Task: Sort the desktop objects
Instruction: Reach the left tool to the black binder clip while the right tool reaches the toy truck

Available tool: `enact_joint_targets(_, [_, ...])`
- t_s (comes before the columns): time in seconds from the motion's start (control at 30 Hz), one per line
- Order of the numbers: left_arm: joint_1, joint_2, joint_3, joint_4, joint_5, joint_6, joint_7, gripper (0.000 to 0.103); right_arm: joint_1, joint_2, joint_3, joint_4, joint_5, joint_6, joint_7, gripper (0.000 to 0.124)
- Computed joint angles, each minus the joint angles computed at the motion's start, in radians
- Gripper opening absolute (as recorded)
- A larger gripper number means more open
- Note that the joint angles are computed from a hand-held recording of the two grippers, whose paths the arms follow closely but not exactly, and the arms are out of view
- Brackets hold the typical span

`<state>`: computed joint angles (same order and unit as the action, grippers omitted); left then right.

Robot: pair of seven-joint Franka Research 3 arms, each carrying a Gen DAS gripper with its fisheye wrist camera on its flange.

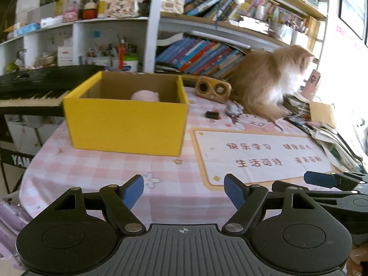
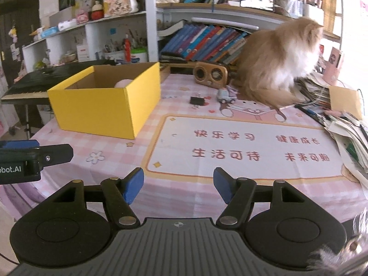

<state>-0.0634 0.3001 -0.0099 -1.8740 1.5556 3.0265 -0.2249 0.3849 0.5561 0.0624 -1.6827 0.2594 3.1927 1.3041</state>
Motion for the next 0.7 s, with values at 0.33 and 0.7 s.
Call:
enact_joint_targets(0.33, [-0.031,0.104,0.012,0.104,-0.203,0.078,0.242,0.079,0.093,-0.001,-0.165,-0.006,-0.012,-0.013,0.11,0.066])
enact_joint_targets(0.7, [-0.025,0.204,-0.039,0.193,-0.521,0.093,0.593,0.079,0.104,0.034,-0.237,0.046,-0.066,-0.054,0.208,0.066])
